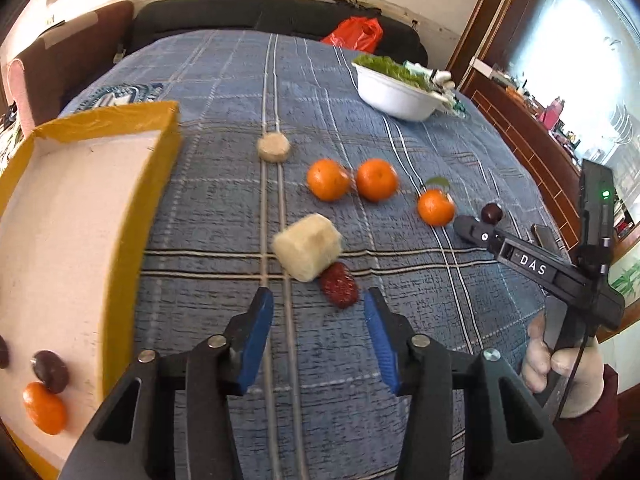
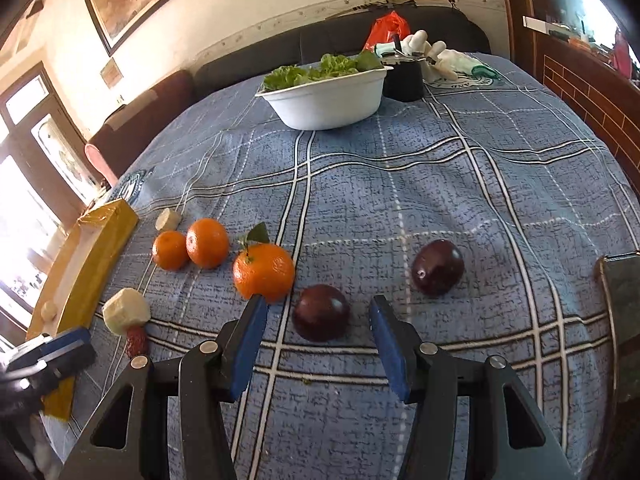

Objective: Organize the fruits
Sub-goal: 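Grasp a dried red date with the left tool while the right tool grasps a dark plum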

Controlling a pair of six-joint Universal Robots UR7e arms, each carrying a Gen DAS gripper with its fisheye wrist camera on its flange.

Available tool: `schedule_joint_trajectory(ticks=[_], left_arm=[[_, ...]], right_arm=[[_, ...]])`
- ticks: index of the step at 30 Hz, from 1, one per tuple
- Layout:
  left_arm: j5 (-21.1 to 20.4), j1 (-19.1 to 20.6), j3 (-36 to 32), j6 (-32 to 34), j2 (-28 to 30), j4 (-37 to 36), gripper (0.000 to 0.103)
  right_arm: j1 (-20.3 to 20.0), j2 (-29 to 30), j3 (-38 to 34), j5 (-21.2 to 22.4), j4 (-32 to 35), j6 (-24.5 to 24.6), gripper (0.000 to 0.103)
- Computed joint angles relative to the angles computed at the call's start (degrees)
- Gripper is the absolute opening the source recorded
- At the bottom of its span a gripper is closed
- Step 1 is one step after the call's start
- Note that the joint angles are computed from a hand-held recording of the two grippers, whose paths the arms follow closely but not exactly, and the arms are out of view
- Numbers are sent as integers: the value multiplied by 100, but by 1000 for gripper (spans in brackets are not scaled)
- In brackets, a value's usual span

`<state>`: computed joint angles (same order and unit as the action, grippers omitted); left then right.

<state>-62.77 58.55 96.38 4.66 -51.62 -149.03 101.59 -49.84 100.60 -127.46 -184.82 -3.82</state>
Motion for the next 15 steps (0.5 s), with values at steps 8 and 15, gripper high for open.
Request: schedule_joint_trajectory(ticks=[8,15], left_arm=[[368,-109,-25,-137,422,-427,45],[624,-148,-52,-135,526,-611,19]], right_arm=[[-34,-62,103,179,-82,36,31],[-61,-109,132,281,-19,127,31]])
